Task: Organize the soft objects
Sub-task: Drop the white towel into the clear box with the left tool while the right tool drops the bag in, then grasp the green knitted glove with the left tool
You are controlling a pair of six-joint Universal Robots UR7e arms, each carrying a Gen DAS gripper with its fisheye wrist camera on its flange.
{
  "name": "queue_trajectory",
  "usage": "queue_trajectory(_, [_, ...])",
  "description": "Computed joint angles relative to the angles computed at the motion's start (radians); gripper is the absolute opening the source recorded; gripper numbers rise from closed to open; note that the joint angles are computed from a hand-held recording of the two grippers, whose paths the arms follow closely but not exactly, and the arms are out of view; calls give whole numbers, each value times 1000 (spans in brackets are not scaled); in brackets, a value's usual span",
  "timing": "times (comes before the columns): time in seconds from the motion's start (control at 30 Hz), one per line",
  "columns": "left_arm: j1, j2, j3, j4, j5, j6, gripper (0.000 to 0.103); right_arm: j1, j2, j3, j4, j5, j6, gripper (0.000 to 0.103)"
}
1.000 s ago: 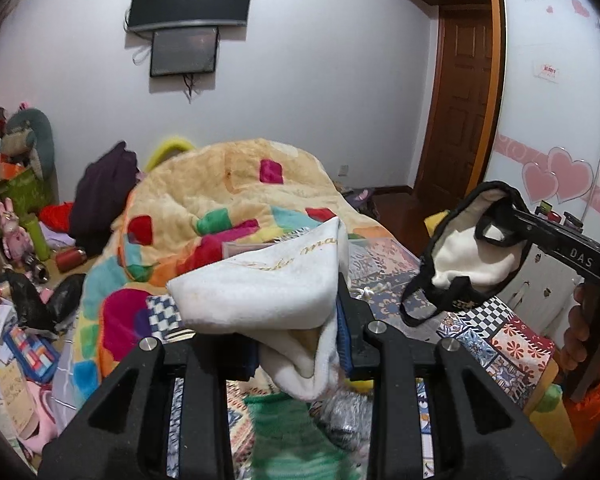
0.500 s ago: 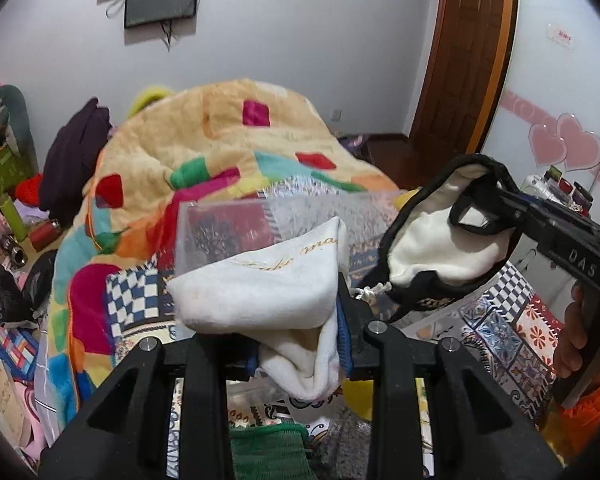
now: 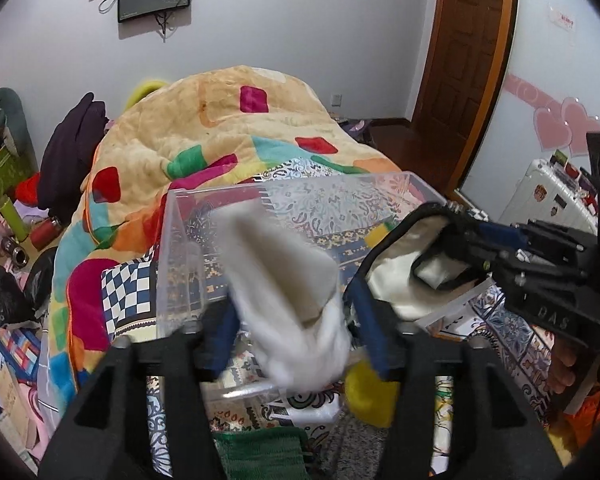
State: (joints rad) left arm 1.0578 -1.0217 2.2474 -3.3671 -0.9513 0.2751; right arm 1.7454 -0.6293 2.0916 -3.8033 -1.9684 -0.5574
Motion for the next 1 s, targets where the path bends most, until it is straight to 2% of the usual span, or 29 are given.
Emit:
queue_trajectory(0.03, [-2, -2, 5, -15, -2, 3, 65, 3, -2, 0, 10, -3, 1, 31])
queue_trajectory(0.1, [-14, -13, 21, -42, 3, 10, 65, 4, -14, 10, 19, 1, 3, 47])
queue_trajectory(0.17, [-23, -28, 34, -57, 1, 8, 66, 7, -20, 24, -6, 4, -2, 55])
queue_trajectory(0.23, [-35, -47, 54, -77, 0, 8, 69, 16, -25, 26, -14, 0, -4, 59])
queue_trajectory(0.33, [-64, -71, 96, -136, 17, 22, 79, 24, -43, 48, -29, 14, -9, 64])
queue_trajectory(0.4, [-84, -91, 129, -175, 26, 31, 89, 28, -59, 69, -42, 29, -14, 74])
queue_trajectory(0.47, [-99, -108, 158, -198, 36, 30, 95, 29, -71, 97, -72, 47, -22, 79])
queue_trajectory(0.6, [-127, -136, 217, -223, 68, 15, 97, 33, -80, 131, -105, 52, -38, 81])
queue_trajectory(0.7, [-122, -150, 249, -220, 77, -7, 98, 26, -80, 164, -130, 52, -29, 81])
queue_trajectory(0.9, [-83, -156, 289, -188, 88, -71, 98, -1, -53, 203, -154, 15, -11, 81])
queue_trajectory(1.0, [-51, -153, 299, -171, 78, -109, 98, -23, -46, 210, -131, 10, 9, 81])
